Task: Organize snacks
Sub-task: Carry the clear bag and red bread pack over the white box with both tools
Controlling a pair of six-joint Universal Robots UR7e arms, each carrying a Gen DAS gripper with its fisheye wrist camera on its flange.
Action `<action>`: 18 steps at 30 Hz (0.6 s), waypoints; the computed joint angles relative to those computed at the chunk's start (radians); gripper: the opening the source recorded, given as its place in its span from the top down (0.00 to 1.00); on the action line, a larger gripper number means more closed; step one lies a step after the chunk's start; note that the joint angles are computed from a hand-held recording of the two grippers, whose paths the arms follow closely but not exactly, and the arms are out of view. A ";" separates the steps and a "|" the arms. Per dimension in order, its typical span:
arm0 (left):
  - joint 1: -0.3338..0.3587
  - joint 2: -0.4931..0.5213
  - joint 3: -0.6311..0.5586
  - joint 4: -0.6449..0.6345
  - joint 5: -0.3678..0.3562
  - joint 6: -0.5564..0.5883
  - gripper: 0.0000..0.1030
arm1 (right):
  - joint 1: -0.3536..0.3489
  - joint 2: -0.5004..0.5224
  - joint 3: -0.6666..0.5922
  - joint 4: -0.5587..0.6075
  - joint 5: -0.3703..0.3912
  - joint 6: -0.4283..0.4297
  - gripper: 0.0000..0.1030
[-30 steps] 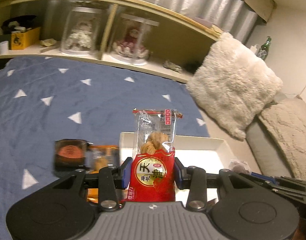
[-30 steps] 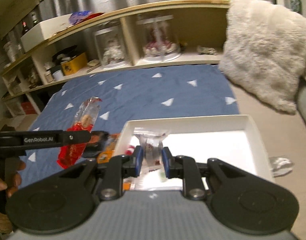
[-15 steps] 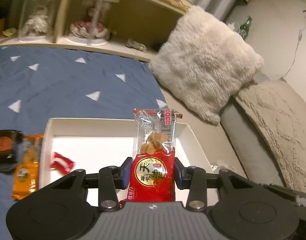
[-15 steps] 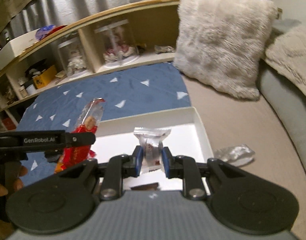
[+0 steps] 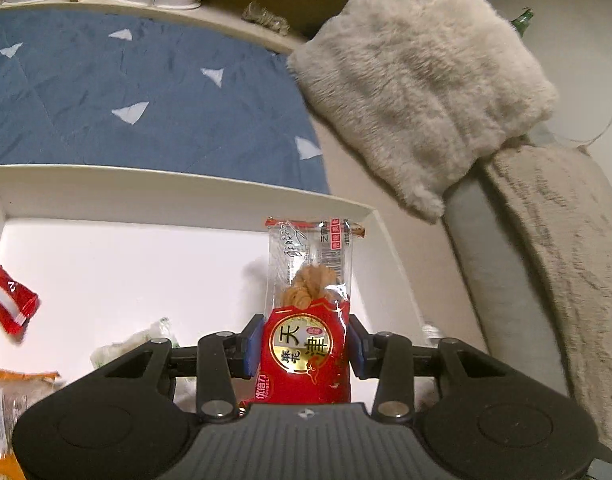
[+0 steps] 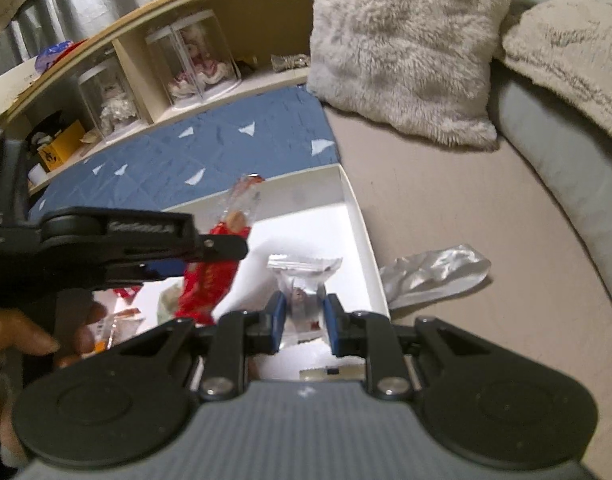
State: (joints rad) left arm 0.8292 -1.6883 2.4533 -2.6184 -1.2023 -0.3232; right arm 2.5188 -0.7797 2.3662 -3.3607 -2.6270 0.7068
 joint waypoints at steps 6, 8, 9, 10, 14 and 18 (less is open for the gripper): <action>0.044 0.046 -0.028 0.007 0.068 0.051 0.58 | -0.039 0.007 0.008 -0.050 0.037 -0.035 0.75; 0.053 0.046 -0.035 0.029 0.097 0.054 0.58 | -0.043 0.005 0.005 -0.037 0.039 -0.033 0.75; 0.060 0.042 -0.035 0.033 0.107 0.056 0.58 | -0.048 0.007 0.005 -0.039 0.040 -0.038 0.75; 0.064 0.037 -0.033 0.027 0.114 0.061 0.58 | -0.053 0.007 0.004 -0.038 0.042 -0.041 0.75; 0.066 0.018 -0.030 0.036 0.151 0.082 0.57 | -0.072 0.009 0.000 -0.027 0.043 -0.039 0.75; 0.072 0.001 -0.035 0.057 0.125 0.097 0.52 | -0.075 0.001 -0.009 0.041 0.027 -0.004 0.75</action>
State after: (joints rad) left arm 0.9009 -1.6872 2.4181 -2.5613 -1.0776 -0.2259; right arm 2.4438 -0.7791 2.3572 -3.3199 -2.6004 0.7031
